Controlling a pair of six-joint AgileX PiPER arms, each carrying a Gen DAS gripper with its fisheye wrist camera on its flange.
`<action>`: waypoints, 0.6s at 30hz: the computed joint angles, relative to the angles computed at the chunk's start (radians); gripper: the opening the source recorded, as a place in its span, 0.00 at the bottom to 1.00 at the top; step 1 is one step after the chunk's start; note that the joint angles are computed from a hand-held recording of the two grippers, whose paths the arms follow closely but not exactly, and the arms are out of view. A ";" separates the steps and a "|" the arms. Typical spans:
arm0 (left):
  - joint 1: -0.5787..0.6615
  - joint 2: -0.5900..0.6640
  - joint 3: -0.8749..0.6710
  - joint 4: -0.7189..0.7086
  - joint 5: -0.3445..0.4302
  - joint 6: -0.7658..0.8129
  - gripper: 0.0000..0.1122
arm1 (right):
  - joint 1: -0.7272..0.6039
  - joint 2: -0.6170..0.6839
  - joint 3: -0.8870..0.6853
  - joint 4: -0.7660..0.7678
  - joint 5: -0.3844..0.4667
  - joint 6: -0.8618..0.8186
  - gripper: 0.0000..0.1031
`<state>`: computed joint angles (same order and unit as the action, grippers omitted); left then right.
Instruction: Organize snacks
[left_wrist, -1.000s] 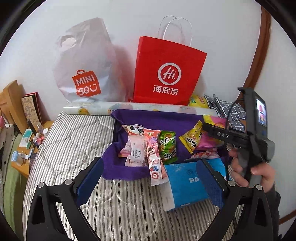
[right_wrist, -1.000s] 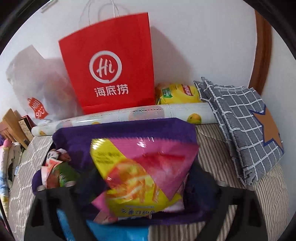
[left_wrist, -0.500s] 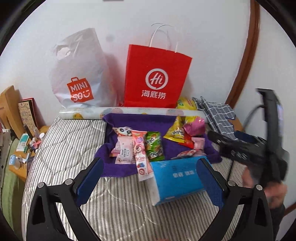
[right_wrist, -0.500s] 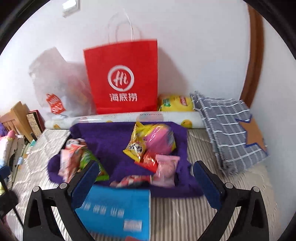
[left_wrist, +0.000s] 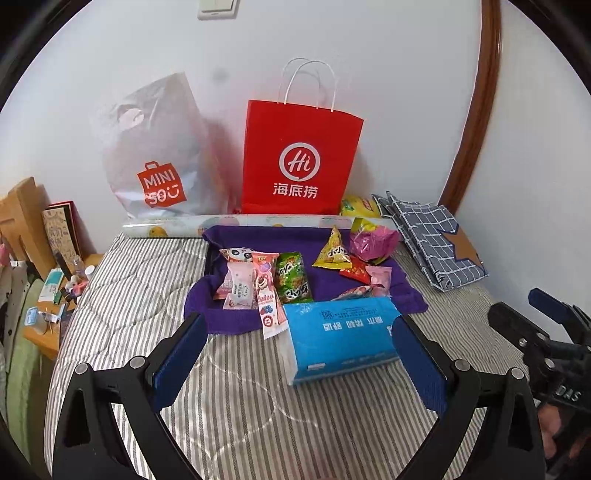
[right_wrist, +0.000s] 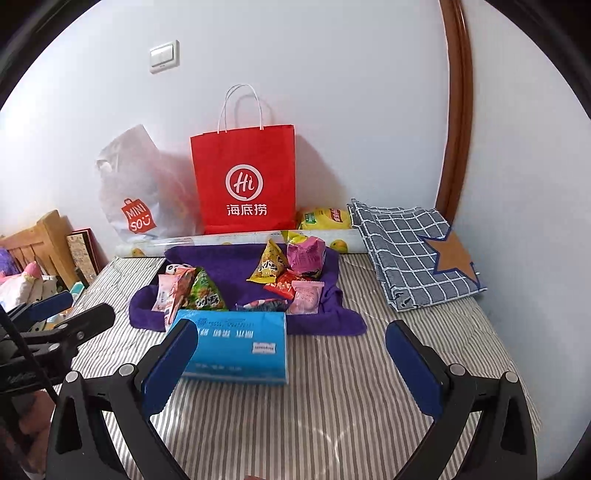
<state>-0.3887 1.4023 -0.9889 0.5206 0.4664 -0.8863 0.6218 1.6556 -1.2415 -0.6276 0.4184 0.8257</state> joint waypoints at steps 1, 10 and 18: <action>-0.007 -0.004 0.002 0.013 0.005 -0.017 0.88 | 0.001 -0.012 0.012 -0.004 -0.002 0.007 1.00; -0.048 -0.027 0.011 0.082 0.038 -0.093 0.88 | 0.005 -0.045 0.044 -0.010 -0.004 0.034 1.00; -0.054 -0.030 0.014 0.093 0.043 -0.110 0.88 | 0.005 -0.056 0.059 -0.005 -0.007 0.030 1.00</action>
